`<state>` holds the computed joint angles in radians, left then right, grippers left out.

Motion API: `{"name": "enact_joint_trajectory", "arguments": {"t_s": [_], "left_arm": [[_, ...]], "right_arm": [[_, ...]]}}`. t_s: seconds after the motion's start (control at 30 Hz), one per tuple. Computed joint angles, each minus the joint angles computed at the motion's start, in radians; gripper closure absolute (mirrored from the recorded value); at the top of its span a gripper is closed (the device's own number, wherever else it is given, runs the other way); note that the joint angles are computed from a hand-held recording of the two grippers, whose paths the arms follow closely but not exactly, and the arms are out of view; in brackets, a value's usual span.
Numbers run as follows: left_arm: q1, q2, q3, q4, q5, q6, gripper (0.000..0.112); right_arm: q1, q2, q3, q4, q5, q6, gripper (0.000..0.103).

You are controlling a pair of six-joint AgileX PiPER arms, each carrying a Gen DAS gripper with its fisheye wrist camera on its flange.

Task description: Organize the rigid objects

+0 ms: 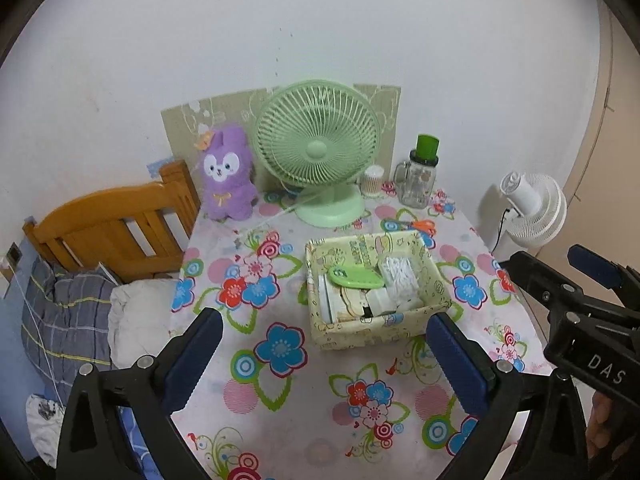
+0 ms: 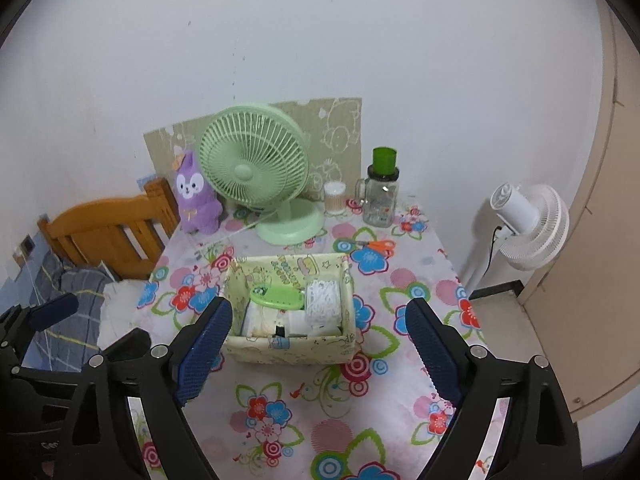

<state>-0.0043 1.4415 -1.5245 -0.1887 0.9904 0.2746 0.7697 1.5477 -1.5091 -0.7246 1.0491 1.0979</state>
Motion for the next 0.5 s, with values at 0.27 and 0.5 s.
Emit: {"name": "enact_joint_trajectory", "arguments": {"t_s": [0.27, 0.5], "left_arm": [[0.034, -0.048, 0.023, -0.027, 0.003, -0.025, 0.009], [0.044, -0.089, 0.051, -0.035, -0.002, -0.06, 0.009]], "right_arm": [[0.051, -0.055, 0.043, -0.058, 0.039, 0.045, 0.01], [0.064, -0.085, 0.07, -0.069, 0.045, 0.063, 0.005]]}}
